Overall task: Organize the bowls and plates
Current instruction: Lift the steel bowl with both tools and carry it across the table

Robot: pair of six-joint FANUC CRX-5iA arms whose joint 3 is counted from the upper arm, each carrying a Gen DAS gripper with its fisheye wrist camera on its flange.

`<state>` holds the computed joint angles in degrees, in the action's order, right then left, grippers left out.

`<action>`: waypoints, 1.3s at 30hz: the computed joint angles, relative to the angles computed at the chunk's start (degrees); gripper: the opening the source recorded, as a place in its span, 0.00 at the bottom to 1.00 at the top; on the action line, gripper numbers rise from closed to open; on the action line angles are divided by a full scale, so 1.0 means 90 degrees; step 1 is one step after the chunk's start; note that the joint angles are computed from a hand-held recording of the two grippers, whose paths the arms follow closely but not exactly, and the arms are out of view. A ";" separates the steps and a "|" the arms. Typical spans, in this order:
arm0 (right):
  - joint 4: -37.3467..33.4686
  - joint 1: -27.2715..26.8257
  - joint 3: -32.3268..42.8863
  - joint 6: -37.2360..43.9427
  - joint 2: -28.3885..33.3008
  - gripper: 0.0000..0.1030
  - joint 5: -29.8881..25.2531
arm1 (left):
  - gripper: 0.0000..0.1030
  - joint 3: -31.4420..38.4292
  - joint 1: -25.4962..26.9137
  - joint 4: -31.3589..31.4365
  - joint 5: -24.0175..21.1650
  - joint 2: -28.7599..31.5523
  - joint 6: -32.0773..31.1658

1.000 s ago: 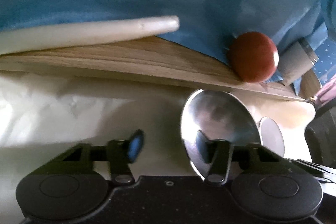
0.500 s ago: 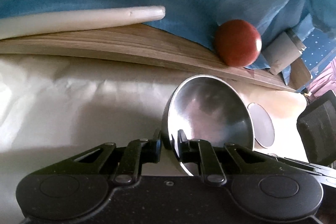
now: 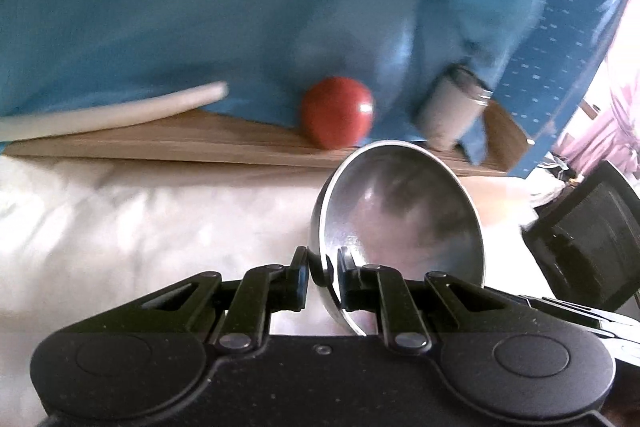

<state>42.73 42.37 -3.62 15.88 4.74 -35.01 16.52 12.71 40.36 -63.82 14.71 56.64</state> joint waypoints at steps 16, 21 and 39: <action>-0.1158 -0.1185 -0.2026 0.0856 -0.2050 0.21 0.0531 | 0.17 -0.0548 -0.1903 -0.1053 0.0618 -0.0720 0.1026; -0.2449 -0.1695 -0.2040 0.1875 -0.2271 0.21 0.0572 | 0.20 -0.0088 -0.2391 -0.1683 0.0072 -0.0476 0.1597; -0.6285 -0.3014 -0.0623 0.5709 -0.1432 0.21 -0.0284 | 0.20 0.1549 -0.3112 -0.3294 -0.0952 0.0483 0.2920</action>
<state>-13.83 15.24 -9.23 67.26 -8.15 -37.56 30.46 -15.30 10.72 -72.39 19.05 82.92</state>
